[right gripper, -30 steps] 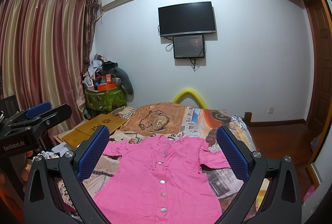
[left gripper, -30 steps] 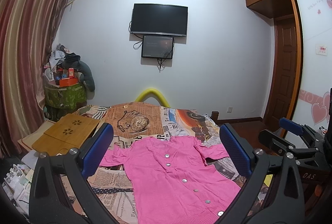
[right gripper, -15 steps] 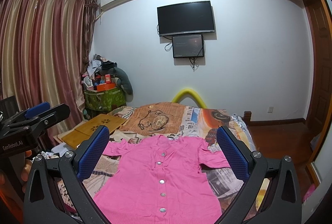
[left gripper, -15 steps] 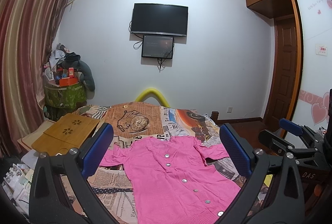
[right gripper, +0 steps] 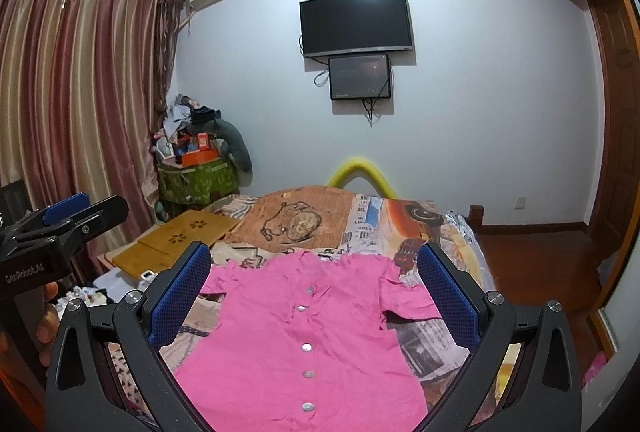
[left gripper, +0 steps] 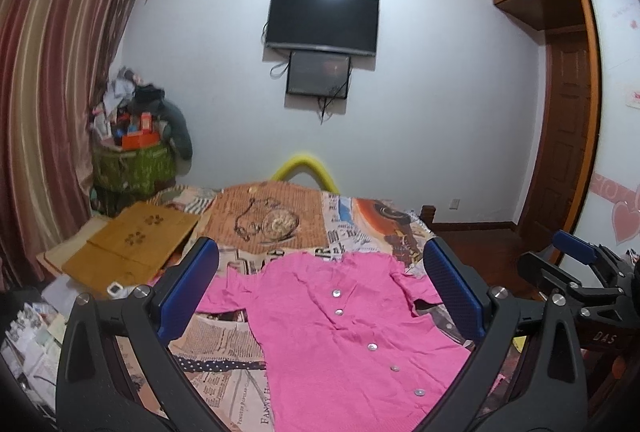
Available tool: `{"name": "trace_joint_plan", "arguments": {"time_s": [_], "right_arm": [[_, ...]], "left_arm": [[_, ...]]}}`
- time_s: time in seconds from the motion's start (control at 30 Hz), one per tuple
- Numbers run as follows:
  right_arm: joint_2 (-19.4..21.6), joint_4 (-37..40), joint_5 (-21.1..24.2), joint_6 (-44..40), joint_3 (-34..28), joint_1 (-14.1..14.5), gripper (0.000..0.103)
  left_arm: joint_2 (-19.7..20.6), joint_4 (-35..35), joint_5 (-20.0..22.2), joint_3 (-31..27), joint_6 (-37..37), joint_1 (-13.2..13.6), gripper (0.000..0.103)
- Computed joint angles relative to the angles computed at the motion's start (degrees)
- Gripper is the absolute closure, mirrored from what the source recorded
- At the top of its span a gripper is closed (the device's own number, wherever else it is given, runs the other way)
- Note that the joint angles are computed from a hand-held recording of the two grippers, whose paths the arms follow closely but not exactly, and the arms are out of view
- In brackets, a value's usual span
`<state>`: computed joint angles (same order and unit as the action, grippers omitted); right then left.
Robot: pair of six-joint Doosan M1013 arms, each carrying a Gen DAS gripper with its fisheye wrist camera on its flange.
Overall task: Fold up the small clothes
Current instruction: 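Move the left tool to the cardigan sleeve cuff and close on it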
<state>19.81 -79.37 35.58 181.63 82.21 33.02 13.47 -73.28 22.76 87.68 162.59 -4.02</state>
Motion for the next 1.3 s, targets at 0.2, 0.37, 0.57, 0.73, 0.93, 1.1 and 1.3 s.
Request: {"name": "trace_joint_plan", "arguments": {"time_s": [0.2, 0.37, 0.57, 0.73, 0.93, 1.1, 1.3], "right_arm": [[2.1, 6.4, -1.5, -4.7, -2.1, -1.9, 0.001], [4.2, 14.7, -2.6, -10.5, -4.4, -4.0, 0.001], [7.4, 25.6, -2.3, -21.0, -8.3, -6.4, 0.001], [9.9, 36.7, -2.4, -32.7, -11.6, -8.9, 0.007], [14.3, 51.9, 1.9, -49.1, -18.7, -12.4, 0.024], [19.6, 57.5, 8.4, -59.9, -27.0, -14.8, 0.03], [28.3, 65.9, 18.9, -70.1, -41.0, -17.5, 0.042]], "left_arm": [[6.1, 19.5, 1.3, -7.1, -22.1, 0.7, 0.0], [12.5, 43.1, 2.1, -13.9, -45.6, 1.2, 0.0], [22.0, 59.9, 12.8, -25.8, -63.6, 2.9, 0.0], [31.0, 63.5, 25.5, -38.3, -71.4, 5.0, 0.0], [38.0, 62.3, 36.2, -48.7, -75.2, 6.6, 0.008], [43.4, 59.1, 44.8, -57.0, -76.6, 6.9, 0.02], [46.7, 58.7, 47.5, -62.1, -78.1, 6.7, 0.022]]}}
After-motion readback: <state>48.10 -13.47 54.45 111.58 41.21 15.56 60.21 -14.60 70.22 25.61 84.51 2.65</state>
